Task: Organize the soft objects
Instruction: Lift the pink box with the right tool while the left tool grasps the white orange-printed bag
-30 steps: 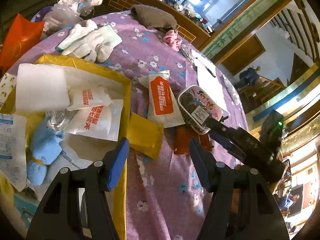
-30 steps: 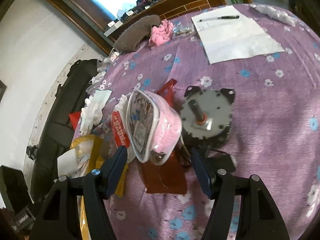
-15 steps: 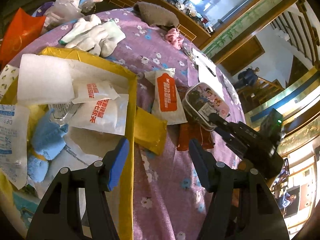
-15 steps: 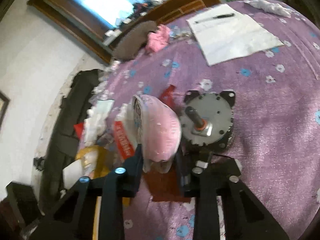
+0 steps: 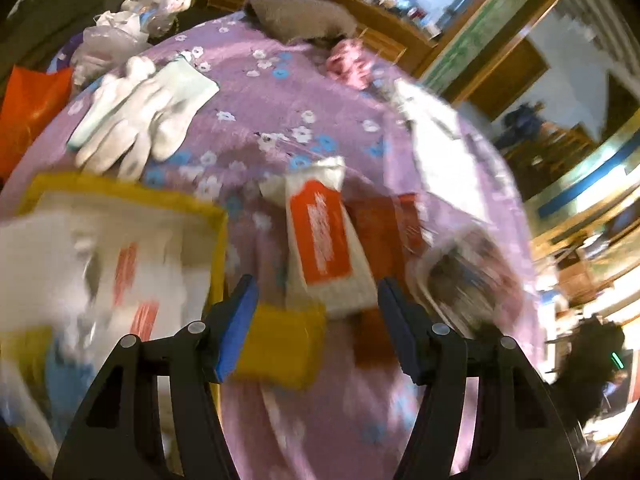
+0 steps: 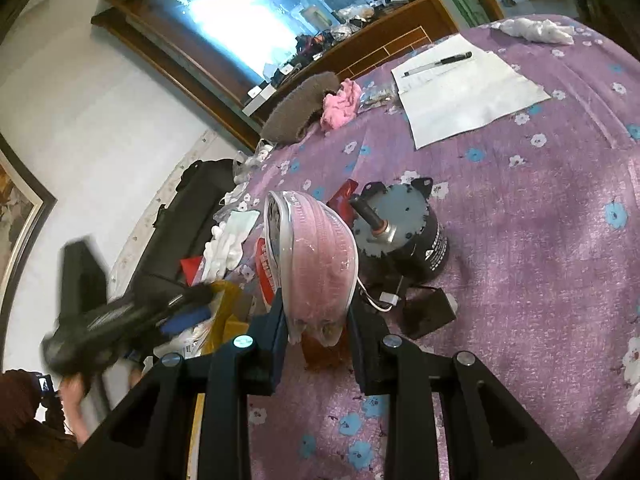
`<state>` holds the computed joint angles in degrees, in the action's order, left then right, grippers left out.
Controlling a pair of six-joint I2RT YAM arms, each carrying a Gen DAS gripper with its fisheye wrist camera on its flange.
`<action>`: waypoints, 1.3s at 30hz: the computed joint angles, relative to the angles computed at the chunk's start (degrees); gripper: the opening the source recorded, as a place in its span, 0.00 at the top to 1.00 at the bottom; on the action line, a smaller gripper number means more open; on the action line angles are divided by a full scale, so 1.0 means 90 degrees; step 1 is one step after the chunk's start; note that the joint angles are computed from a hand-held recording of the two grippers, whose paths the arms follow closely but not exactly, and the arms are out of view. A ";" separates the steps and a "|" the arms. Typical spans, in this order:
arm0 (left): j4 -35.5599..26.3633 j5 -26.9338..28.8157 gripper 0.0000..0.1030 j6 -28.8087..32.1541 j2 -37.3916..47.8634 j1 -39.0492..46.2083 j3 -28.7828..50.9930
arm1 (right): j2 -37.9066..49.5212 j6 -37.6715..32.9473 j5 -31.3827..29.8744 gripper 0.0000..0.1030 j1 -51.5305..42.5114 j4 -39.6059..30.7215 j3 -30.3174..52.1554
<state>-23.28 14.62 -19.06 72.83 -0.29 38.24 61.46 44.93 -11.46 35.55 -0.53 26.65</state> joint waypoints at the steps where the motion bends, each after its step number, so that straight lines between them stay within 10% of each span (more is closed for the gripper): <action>1: 0.0145 -0.0105 0.39 -0.0069 0.0380 -0.0054 0.0145 | -0.0030 -0.0028 0.0058 0.75 0.0031 -0.0035 0.0009; 10: 0.1182 -0.1855 0.28 0.0093 0.2366 -0.1261 0.0846 | -0.0098 -0.0200 0.0688 0.74 0.0314 -0.0222 -0.0007; 12: 0.0918 -0.2370 0.70 -0.0031 0.2491 -0.1330 0.0988 | -0.0156 -0.0193 0.0676 0.74 0.0269 0.0006 -0.0174; 13: 0.0748 -0.2300 0.73 0.0094 0.2453 -0.1222 0.1020 | -0.0224 -0.0090 0.0591 0.74 0.0205 0.0130 -0.0279; 14: 0.0683 -0.2015 0.86 0.0213 0.2363 -0.1081 0.1017 | -0.0309 0.0005 0.0619 0.74 0.0215 0.0127 -0.0317; 26: -0.1192 0.2611 0.88 0.2606 -0.0300 0.1871 -0.0136 | 0.0625 0.0750 0.3005 0.74 0.2279 -0.0985 0.1596; 39: -0.3276 0.4488 0.88 0.6144 0.0981 0.5255 0.0523 | 0.3009 0.0861 0.3058 0.75 0.2877 -0.0987 0.3286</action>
